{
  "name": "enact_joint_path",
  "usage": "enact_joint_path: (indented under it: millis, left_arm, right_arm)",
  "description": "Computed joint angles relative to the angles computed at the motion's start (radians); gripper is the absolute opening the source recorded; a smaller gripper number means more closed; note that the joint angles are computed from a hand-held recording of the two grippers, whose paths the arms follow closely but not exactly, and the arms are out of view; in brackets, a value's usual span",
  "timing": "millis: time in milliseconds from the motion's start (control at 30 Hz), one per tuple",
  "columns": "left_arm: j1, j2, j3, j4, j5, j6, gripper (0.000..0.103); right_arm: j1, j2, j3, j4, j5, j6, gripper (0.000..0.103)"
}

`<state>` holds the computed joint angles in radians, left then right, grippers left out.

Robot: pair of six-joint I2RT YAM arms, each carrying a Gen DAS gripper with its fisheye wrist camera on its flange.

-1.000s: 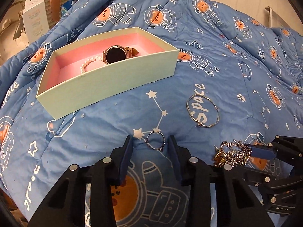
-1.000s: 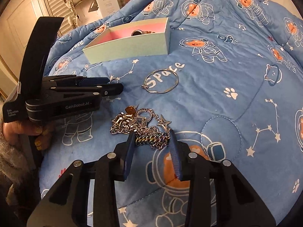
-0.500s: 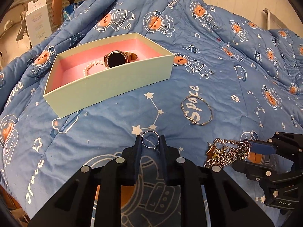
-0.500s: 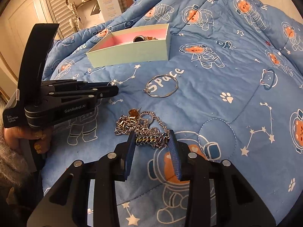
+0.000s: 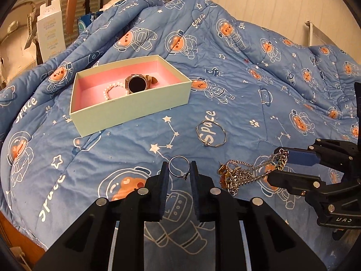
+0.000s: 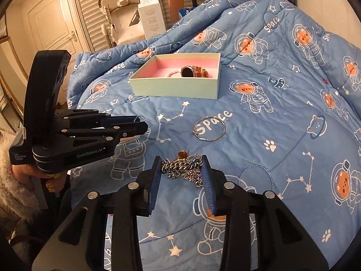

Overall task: Organize jewelry
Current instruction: 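Lift the silver ring and gold chain toward the box with both tools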

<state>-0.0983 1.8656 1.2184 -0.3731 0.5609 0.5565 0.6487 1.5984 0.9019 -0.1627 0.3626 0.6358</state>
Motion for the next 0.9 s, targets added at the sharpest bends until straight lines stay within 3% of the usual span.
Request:
enact_joint_path:
  millis: [467,800,867,900]
  left_arm:
    - [0.066,-0.095,0.049,-0.118,0.093,0.026,0.018]
    - [0.088,-0.124,0.134,-0.219,0.144,0.049,0.018]
    - [0.089,-0.128,0.145,-0.222,0.142,0.052,0.018]
    - [0.09,-0.129,0.153,-0.224,0.143,0.053,0.018]
  right_arm:
    - [-0.045,-0.133,0.137,-0.13,-0.076,-0.093,0.035]
    - [-0.043,-0.15,0.286,-0.244,-0.057,-0.181,0.035]
    - [-0.045,-0.144,0.319,-0.258,-0.055,-0.199,0.03]
    - [-0.048,-0.138,0.336,-0.265,-0.056,-0.207,0.013]
